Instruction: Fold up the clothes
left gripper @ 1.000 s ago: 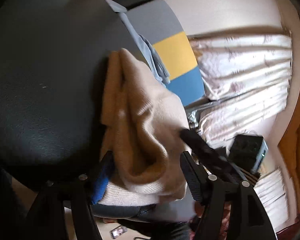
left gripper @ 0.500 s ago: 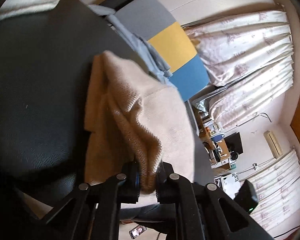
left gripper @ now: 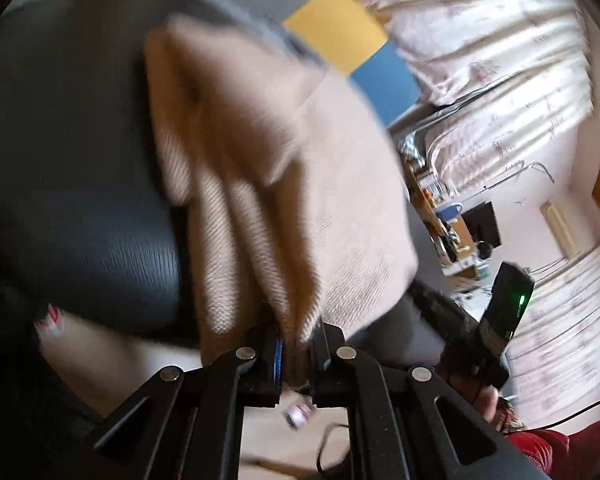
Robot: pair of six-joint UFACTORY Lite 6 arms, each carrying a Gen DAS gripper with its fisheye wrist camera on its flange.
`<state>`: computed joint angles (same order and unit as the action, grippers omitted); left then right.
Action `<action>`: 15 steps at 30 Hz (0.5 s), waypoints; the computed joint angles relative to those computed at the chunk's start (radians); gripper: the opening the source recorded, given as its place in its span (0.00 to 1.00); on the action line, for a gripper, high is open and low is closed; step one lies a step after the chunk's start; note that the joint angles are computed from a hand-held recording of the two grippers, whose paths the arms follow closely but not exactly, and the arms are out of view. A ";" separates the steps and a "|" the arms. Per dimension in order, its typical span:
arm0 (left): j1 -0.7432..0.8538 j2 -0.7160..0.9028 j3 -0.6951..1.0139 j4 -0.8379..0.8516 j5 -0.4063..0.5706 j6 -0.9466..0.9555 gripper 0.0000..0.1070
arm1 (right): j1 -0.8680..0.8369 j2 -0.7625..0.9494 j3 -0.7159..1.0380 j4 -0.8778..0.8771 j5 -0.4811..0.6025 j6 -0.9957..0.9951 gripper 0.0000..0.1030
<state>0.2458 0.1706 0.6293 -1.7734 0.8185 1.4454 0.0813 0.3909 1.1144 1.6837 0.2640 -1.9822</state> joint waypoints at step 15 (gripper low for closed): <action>0.049 0.060 -0.004 -0.064 0.068 0.059 0.09 | -0.130 0.048 0.212 -0.499 0.365 0.597 0.38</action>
